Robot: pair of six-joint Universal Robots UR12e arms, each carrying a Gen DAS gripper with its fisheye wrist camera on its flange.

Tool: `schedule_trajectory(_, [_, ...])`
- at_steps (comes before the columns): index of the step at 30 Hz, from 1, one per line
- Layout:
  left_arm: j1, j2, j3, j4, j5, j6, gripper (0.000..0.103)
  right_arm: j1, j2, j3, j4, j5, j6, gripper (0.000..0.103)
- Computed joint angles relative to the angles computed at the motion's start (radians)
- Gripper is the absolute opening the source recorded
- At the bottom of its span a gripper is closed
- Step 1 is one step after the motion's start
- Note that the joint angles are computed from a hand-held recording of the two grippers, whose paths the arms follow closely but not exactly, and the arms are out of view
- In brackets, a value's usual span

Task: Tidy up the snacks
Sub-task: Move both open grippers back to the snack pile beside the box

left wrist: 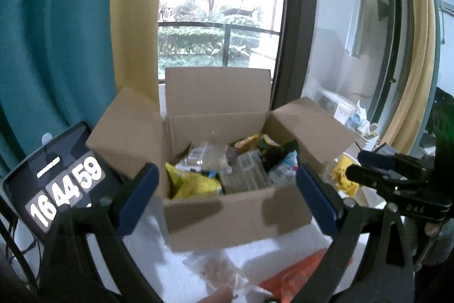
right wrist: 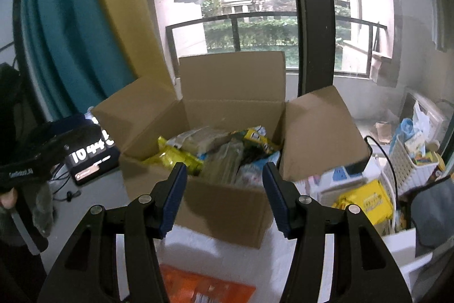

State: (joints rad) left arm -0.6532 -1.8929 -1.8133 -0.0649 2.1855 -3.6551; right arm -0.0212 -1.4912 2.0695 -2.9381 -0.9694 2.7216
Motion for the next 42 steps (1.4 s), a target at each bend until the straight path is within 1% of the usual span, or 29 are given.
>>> schedule_trajectory(7, [-0.038,0.019,-0.035,-0.023,0.008,-0.039,0.098,-0.029,-0.056,0.057,0.041,0.029,-0.044,0.058])
schedule_trajectory(11, [-0.05,0.024,-0.054,-0.038,0.004,-0.067,0.098,-0.043,-0.078,0.083,0.067,0.041,-0.069,0.058])
schedule_trajectory(14, [-0.053,0.028,-0.069,-0.058,-0.004,-0.102,0.098,-0.052,-0.089,0.099,0.095,0.046,-0.098,0.058])
schedule_trajectory(16, [-0.054,0.031,-0.083,-0.074,-0.015,-0.133,0.098,-0.054,-0.094,0.109,0.114,0.042,-0.12,0.06])
schedule_trajectory(18, [-0.055,0.032,-0.093,-0.087,-0.025,-0.156,0.098,-0.054,-0.099,0.119,0.134,0.036,-0.15,0.067])
schedule_trajectory(21, [-0.055,0.033,-0.108,-0.105,-0.047,-0.185,0.098,-0.048,-0.104,0.132,0.167,0.024,-0.199,0.071])
schedule_trajectory(23, [-0.058,0.033,-0.118,-0.111,-0.051,-0.198,0.098,-0.041,-0.104,0.138,0.189,0.015,-0.233,0.073])
schedule_trajectory(24, [-0.059,0.034,-0.124,-0.116,-0.054,-0.206,0.098,-0.037,-0.104,0.138,0.208,0.011,-0.255,0.075])
schedule_trajectory(27, [-0.059,0.038,-0.142,-0.134,-0.062,-0.238,0.098,-0.019,-0.105,0.138,0.277,-0.008,-0.35,0.08])
schedule_trajectory(31, [-0.055,0.047,-0.172,-0.155,-0.079,-0.287,0.098,0.011,-0.104,0.139,0.355,-0.057,-0.479,0.08])
schedule_trajectory(33, [-0.051,0.05,-0.184,-0.161,-0.089,-0.307,0.098,0.028,-0.097,0.144,0.341,-0.09,-0.506,0.08])
schedule_trajectory(35, [-0.045,0.052,-0.194,-0.167,-0.1,-0.322,0.098,0.045,-0.086,0.15,0.297,-0.124,-0.514,0.08])
schedule_trajectory(37, [-0.04,0.053,-0.197,-0.173,-0.105,-0.33,0.098,0.056,-0.078,0.154,0.261,-0.149,-0.524,0.08])
schedule_trajectory(42, [-0.026,0.044,-0.194,-0.173,-0.127,-0.328,0.098,0.081,-0.054,0.148,0.217,-0.204,-0.557,0.08])
